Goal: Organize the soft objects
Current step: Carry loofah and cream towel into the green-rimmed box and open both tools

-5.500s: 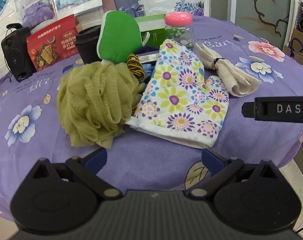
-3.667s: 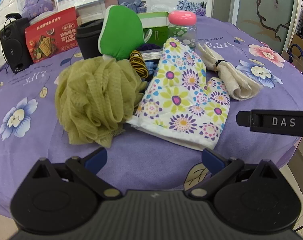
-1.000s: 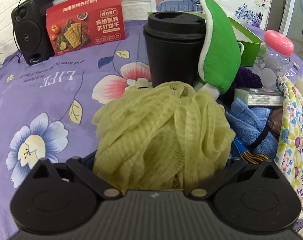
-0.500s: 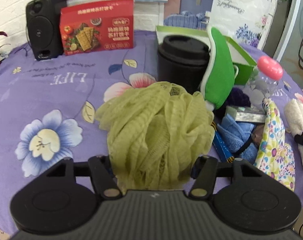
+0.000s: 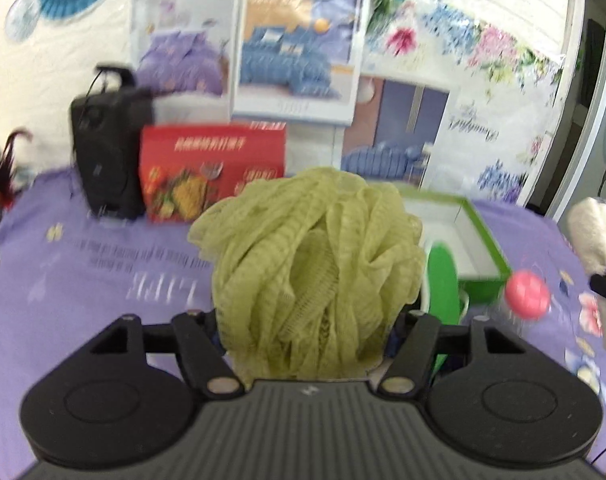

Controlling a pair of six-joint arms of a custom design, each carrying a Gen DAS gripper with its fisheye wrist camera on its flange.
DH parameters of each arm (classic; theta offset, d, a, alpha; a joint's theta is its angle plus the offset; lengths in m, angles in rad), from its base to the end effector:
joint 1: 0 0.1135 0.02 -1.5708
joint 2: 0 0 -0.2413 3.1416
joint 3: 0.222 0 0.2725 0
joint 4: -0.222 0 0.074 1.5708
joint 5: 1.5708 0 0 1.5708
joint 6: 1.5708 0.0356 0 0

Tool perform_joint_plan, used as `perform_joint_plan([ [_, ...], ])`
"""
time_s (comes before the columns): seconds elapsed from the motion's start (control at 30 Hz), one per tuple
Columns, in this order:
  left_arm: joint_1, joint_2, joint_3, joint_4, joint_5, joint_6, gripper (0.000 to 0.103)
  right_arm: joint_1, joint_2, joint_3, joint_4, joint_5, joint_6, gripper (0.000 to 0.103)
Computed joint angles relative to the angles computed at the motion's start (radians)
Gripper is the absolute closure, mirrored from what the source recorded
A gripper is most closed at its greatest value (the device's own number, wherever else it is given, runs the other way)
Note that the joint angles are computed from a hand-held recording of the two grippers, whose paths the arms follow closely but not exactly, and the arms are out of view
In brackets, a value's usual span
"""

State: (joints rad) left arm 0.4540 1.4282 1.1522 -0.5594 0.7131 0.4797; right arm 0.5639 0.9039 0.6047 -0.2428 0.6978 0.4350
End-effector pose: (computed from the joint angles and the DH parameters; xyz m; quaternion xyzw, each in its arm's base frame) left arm 0.3028 0.1218 0.2628 0.1367 0.8728 -0.1392 0.4474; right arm 0.2059 0.1032 0.2298 0.1152 0.8273 -0.0398 0.5484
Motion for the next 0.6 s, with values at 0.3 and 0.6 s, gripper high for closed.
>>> perform_joint_plan([
  [0.3, -0.348, 0.376, 0.387, 0.170, -0.217, -0.203, 0.015, -0.386, 0.583, 0.451, 0.120, -0.482, -0.258, 0.085],
  [0.6, -0.416, 0.459, 0.420, 0.276, -0.355, -0.199, 0.010, -0.412, 0.680, 0.513, 0.185, -0.532, -0.219, 0.074],
])
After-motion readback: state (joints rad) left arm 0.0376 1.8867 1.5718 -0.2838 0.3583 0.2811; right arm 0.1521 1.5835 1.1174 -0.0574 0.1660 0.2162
